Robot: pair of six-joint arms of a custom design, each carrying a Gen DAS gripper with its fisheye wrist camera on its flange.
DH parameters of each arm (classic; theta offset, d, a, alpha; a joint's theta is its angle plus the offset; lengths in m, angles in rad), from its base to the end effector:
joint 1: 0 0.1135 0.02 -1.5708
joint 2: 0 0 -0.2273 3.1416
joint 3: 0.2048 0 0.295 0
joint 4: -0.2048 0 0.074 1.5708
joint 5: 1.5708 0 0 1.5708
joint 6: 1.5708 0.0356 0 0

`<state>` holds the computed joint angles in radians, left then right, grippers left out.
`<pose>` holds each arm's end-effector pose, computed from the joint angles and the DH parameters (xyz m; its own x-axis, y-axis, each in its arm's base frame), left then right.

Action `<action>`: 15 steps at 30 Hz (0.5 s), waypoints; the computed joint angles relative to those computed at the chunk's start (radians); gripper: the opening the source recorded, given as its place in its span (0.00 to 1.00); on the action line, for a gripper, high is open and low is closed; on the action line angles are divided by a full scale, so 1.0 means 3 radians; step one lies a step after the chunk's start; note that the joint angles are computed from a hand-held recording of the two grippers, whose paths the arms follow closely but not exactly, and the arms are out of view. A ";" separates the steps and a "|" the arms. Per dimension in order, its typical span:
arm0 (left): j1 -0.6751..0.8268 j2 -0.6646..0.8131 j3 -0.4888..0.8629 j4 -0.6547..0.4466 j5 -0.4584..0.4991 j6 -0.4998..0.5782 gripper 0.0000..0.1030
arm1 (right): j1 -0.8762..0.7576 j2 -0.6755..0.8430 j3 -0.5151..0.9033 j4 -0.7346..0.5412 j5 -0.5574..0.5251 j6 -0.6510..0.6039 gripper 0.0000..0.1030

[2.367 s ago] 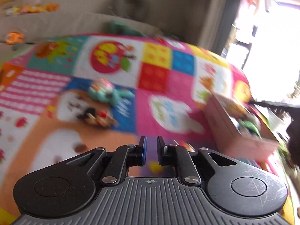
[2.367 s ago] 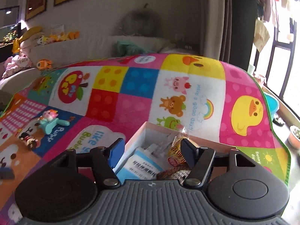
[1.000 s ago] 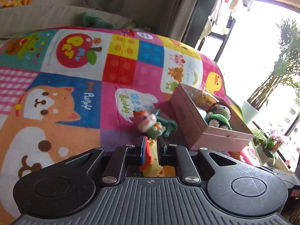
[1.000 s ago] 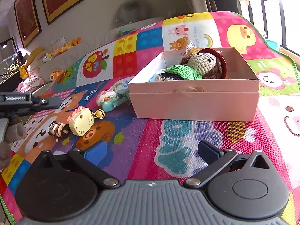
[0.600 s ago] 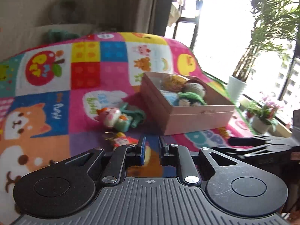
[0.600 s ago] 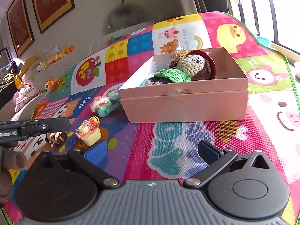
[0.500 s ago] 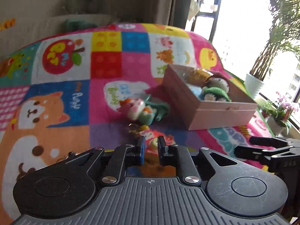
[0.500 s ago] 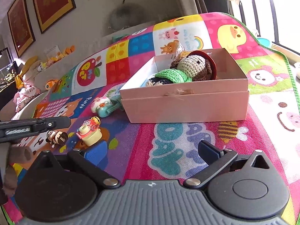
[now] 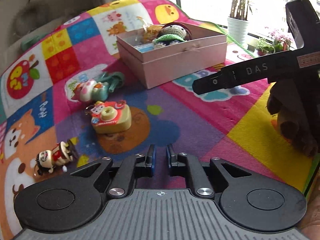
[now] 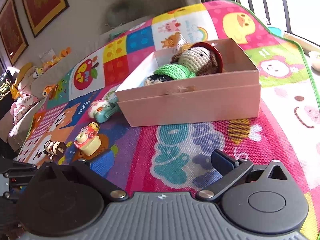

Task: Organize objects

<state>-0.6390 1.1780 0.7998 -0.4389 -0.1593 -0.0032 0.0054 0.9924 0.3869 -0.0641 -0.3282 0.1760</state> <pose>0.2428 -0.1734 0.1930 -0.5869 0.4321 -0.6847 0.4998 0.8587 0.1135 0.2518 0.0128 0.1219 -0.6562 0.1622 -0.7369 -0.1452 0.9312 0.3343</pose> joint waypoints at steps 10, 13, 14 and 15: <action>0.0072 0.0139 0.0126 -0.0055 -0.0320 -0.0288 0.48 | 0.0000 0.0001 -0.0006 -0.0001 0.0014 -0.0034 1.00; 0.0130 0.0088 0.0087 -0.0029 -0.0262 -0.0329 0.47 | 0.0014 -0.0003 -0.0005 -0.0011 0.0032 -0.0046 1.00; 0.0131 0.0063 0.0069 -0.0016 -0.0259 -0.0329 0.46 | 0.0026 -0.0003 -0.0003 -0.0013 0.0043 -0.0048 1.00; 0.0131 0.0010 0.0028 0.0028 -0.0259 -0.0322 0.44 | 0.0038 -0.0008 -0.0004 -0.0017 0.0054 -0.0046 1.00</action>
